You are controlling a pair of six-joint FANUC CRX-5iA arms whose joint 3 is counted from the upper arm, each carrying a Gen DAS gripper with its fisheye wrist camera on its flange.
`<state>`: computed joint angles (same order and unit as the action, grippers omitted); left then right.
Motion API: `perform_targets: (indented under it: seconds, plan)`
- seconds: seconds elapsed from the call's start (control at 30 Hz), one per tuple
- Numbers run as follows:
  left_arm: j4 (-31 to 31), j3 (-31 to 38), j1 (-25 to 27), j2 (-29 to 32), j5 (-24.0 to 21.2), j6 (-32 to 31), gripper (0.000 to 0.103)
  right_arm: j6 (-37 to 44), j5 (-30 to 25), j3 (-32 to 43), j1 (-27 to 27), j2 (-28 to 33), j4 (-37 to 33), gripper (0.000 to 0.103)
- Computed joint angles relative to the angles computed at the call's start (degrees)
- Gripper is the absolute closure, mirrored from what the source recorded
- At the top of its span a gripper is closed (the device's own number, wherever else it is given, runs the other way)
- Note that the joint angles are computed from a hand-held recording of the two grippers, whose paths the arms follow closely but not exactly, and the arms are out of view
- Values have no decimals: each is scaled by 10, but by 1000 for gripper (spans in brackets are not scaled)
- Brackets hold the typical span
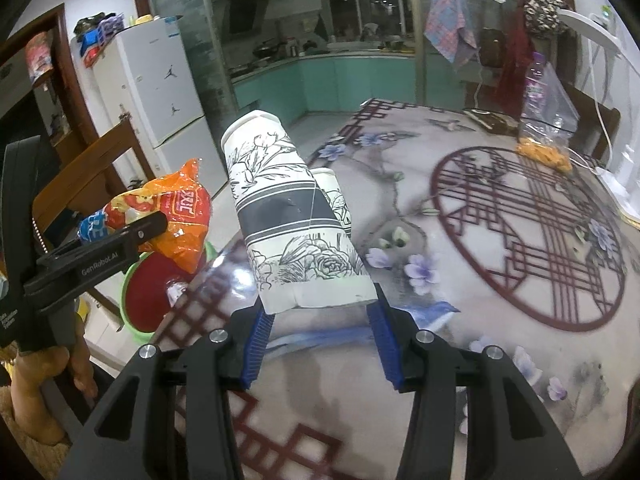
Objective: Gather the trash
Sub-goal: 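Carry the chip bag and paper cups over the red bin with both tools, then drop the paper cups from the right tool while the left tool drops the chip bag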
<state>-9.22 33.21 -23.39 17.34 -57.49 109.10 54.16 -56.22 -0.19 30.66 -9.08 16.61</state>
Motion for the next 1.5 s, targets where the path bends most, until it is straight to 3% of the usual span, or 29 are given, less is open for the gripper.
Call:
perform_targets:
  seconds: [0.2,0.67,0.87,1.07,1.5]
  plan:
    - [-36,-6,20,-13,-18,42,35,40,7,40,6,37,-27,57]
    - [5,-2,103,-18,-56,20,35,117,9,153,23,129,-92,57]
    - [8,-18,123,-19,-46,39,35,150,-2,199,26,170,-114,57]
    - [-37,0,122,-8,-62,79,34,184,-19,243,32,213,-131,57]
    - [-21,33,139,28,-109,79,34,240,-69,331,36,296,-178,57]
